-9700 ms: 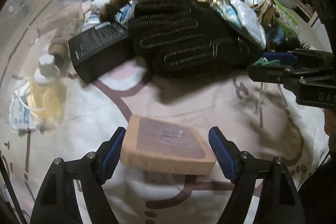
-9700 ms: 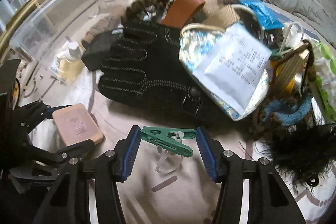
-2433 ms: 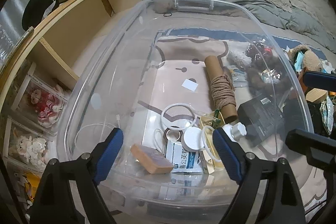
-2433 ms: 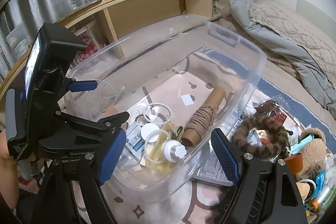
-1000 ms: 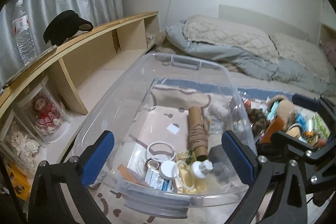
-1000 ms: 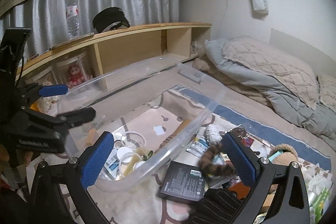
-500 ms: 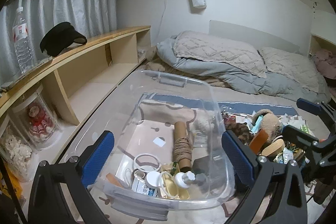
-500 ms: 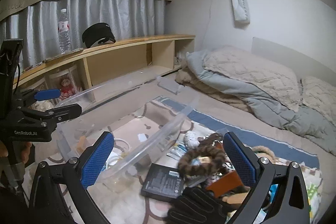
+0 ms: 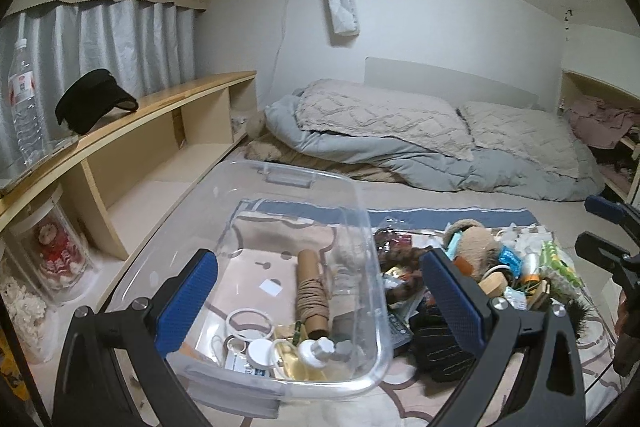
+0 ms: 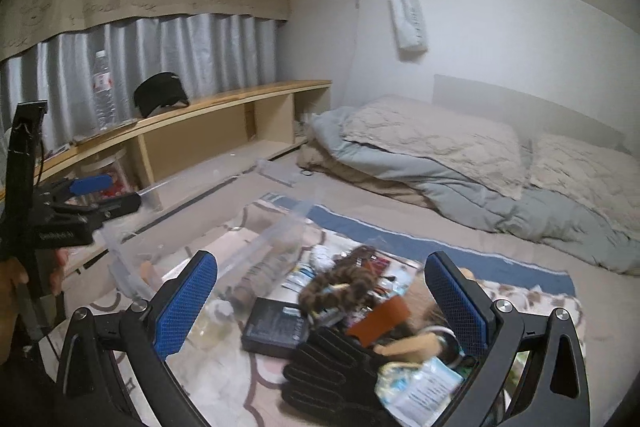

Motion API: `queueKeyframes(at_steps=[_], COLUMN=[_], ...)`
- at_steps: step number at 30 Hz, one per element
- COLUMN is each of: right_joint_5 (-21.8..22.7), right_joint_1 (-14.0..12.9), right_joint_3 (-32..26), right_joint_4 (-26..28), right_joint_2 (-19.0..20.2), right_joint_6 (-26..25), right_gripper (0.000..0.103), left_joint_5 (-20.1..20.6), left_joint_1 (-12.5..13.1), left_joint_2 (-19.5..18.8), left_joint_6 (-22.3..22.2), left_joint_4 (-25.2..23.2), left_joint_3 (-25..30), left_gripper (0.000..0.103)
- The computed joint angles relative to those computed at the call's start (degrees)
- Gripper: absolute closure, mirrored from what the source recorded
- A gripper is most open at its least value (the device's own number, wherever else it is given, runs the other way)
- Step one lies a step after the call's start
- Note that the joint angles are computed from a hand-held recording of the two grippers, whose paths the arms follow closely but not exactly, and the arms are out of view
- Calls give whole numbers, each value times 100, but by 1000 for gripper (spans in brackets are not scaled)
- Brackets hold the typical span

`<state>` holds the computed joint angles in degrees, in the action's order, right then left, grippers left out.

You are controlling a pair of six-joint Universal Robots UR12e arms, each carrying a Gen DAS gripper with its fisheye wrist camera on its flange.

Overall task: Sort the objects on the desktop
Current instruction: 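Withdraw both grippers from the clear box back toward the pile, then lower the right gripper onto the black feather boa and close it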

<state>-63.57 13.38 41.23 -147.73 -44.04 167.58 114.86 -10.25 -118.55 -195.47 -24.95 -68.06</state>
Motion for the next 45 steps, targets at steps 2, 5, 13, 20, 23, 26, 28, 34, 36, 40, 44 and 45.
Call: queueKeyframes(at_steps=[2, 5, 13, 20, 23, 26, 28, 34, 36, 40, 44, 45], right_joint_5=[-135, -318, -733, -940, -954, -1043, -1072, -1207, -1259, -1302, -1353, -1355], right_joint_1=[-49, -122, -254, -326, -364, -403, -437, -523, -538, -578, -597, -602], right_joint_3=[208, 452, 875, 1105, 1144, 1185, 1179, 1219, 1223, 1243, 1221, 1202], right_joint_4=[-214, -439, -783, -1025, -1023, -1055, -1016, -1001, -968, -896, -798, -740], right_joint_2=[-83, -168, -320, -414, -428, -437, -433, -440, -439, -438, -422, -413], right_joint_6=[117, 352, 610, 602, 614, 624, 672, 794, 784, 766, 717, 698], right_gripper=[0, 0, 0, 0, 0, 0, 0, 0, 0, 0, 0, 0], left_joint_5=[-48, -78, -344, -514, -490, -558, -602, -580, -601, -666, -648, -658], left_joint_1=[-10, -46, -118, -202, -238, -262, -274, -329, -345, -372, -398, -402], left_joint_2=[-6, -41, -163, -342, -422, -503, -556, -726, -772, -844, -904, -918], left_joint_6=[59, 112, 290, 331, 352, 360, 346, 360, 365, 376, 447, 465], left_joint_4=[42, 88, 96, 52, 35, 29, 80, 110, 116, 62, 100, 136], left_joint_3=[8, 42, 148, 369, 474, 589, 654, 890, 952, 1053, 1111, 1120], left_gripper=[0, 0, 0, 0, 0, 0, 0, 0, 0, 0, 0, 0])
